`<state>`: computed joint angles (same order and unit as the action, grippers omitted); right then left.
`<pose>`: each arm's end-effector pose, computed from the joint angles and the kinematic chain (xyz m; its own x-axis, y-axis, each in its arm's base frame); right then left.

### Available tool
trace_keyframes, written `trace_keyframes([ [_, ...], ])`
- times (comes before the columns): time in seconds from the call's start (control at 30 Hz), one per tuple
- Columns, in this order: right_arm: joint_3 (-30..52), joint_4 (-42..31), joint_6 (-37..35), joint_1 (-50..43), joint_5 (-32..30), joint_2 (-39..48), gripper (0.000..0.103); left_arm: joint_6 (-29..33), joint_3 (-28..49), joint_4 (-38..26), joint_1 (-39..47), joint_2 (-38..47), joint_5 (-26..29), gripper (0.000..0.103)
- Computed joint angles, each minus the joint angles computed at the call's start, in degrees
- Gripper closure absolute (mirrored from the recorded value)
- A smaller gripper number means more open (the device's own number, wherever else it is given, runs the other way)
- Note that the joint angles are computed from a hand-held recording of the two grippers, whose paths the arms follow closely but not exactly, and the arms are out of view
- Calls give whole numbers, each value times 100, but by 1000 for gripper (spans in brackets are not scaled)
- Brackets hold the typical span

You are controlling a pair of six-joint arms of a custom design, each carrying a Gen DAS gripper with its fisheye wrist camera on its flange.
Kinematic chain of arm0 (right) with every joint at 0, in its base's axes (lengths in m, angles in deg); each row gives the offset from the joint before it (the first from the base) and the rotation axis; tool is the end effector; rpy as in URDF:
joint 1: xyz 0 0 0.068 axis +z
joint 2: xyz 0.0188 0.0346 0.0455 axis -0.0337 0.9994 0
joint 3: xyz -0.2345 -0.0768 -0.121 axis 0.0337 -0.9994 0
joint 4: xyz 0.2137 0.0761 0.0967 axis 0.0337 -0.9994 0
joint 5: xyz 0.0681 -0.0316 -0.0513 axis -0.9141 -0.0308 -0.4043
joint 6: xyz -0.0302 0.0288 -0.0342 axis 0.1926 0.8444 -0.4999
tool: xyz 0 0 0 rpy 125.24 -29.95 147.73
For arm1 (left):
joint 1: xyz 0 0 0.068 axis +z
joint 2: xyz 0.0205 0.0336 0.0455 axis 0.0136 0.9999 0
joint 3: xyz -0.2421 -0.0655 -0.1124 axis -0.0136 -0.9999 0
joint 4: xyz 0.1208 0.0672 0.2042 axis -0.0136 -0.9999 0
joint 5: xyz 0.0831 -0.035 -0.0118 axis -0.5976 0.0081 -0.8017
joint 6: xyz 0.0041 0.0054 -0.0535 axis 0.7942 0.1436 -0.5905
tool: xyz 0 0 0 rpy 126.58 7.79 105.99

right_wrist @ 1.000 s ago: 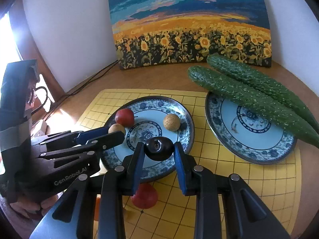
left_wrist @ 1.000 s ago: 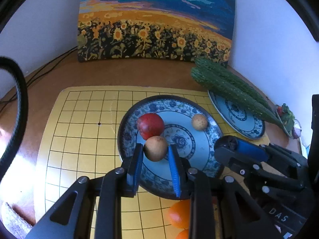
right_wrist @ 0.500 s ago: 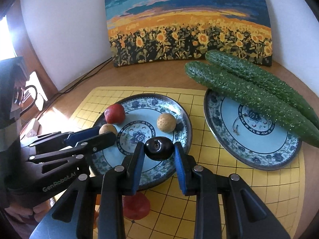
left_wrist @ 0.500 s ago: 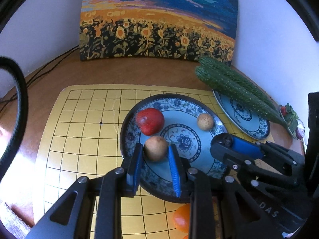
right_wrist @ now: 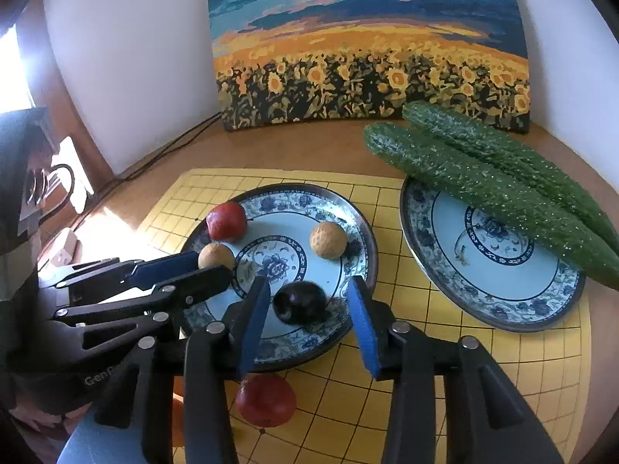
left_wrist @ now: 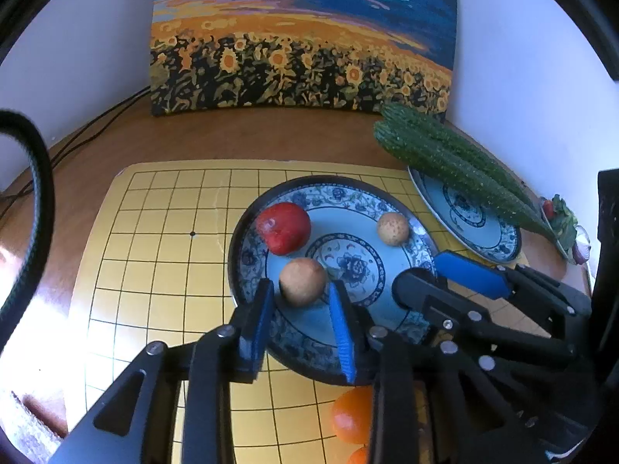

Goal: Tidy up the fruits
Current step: 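Carry both fruits onto the patterned plate and open both tools, then withdraw both tools from the plate toward the oranges and red apple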

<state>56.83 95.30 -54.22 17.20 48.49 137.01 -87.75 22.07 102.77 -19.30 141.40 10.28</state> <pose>0.2927 0.1071 0.0822 -0.7888 -0.1133 -0.6041 -0.2935 0.9330 0.2082 0.3034 -0.1118 0.0594 -0.8166 0.0413 -0.5758 0.1645 0.9727 -0.1635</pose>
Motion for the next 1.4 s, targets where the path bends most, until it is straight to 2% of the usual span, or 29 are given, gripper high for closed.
trace_keyframes([
  [0.33, -224, -87, 123, -38, -46, -377, 58, -70, -285, -91, 13, -425, 133, 68],
  [0.8, -922, -341, 368, 34, 66, -1415, 58, -376, -1007, -126, -108, -1177, 228, 67],
  [1.0, -1299, -369, 485, 115, 195, -1822, 58, -471, -1308, -73, -262, -1464, 209, 62],
  [1.4, -1970, -79, 538, -100, 130, -2034, 58, -734, -1308, -11, -688, -1204, -2, 61],
])
